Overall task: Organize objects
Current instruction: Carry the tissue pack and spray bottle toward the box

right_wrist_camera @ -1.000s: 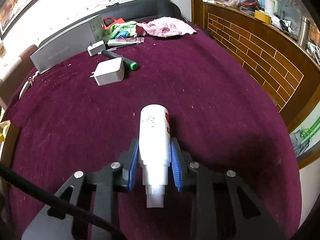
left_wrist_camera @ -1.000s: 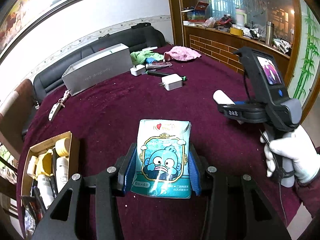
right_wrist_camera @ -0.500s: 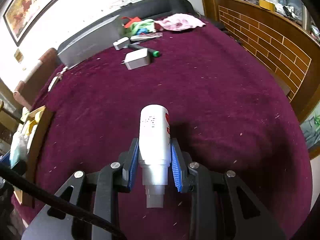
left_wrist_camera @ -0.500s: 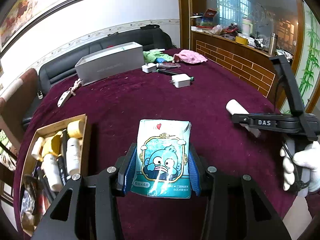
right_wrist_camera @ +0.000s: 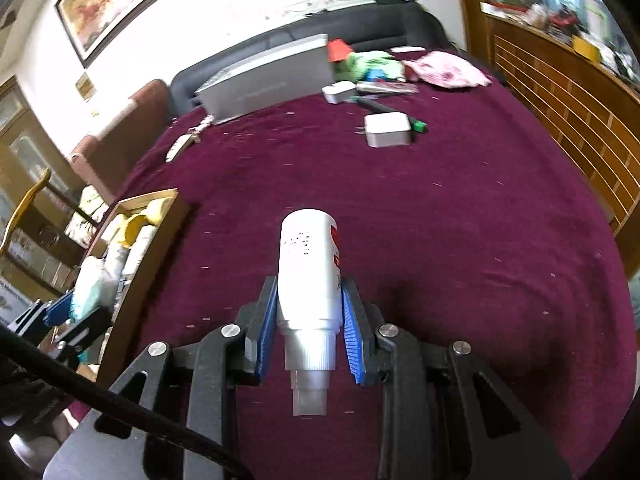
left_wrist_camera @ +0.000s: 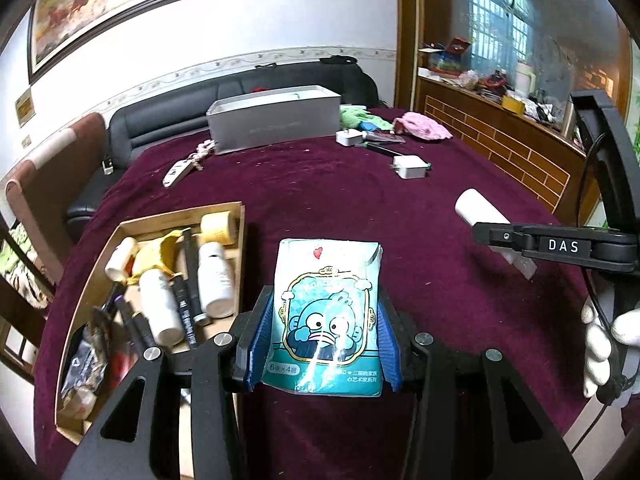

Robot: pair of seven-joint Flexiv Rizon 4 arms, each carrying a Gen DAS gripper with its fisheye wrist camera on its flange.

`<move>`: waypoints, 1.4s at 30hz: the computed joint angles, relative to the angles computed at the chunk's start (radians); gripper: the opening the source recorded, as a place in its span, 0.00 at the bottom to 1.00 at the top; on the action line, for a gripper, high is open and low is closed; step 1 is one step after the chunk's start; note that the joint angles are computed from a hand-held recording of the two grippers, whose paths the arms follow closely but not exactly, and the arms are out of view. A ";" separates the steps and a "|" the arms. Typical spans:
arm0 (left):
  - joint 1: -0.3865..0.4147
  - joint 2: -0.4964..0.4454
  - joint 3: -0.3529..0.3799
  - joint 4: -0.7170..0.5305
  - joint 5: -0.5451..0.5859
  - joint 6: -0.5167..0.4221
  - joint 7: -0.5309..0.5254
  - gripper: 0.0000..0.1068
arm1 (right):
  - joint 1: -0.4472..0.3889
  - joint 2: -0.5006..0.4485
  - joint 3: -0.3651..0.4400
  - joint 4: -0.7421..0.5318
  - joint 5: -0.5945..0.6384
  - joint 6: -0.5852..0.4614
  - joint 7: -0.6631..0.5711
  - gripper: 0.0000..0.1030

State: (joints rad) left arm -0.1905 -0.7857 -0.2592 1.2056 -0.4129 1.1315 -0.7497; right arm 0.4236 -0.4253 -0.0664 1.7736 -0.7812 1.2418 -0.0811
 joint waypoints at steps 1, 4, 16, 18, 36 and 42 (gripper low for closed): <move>0.007 0.002 -0.003 0.005 -0.005 0.005 0.001 0.38 | 0.003 -0.008 0.006 -0.016 0.002 -0.006 -0.012 0.26; 0.023 0.005 -0.010 0.014 -0.017 0.017 0.004 0.38 | 0.012 -0.039 0.027 -0.075 0.030 -0.019 -0.063 0.26; 0.088 -0.010 -0.001 0.000 -0.054 0.031 -0.021 0.38 | 0.065 -0.203 0.089 -0.364 0.234 -0.070 -0.330 0.26; 0.097 -0.014 0.004 -0.006 -0.055 0.031 -0.029 0.39 | 0.070 -0.227 0.098 -0.404 0.269 -0.073 -0.369 0.27; 0.149 -0.067 0.045 -0.064 -0.036 -0.045 -0.115 0.39 | 0.075 -0.424 0.220 -0.742 0.566 -0.182 -0.654 0.27; 0.147 -0.095 0.050 -0.102 -0.031 -0.093 -0.133 0.39 | 0.097 -0.505 0.219 -0.889 0.617 -0.267 -0.718 0.27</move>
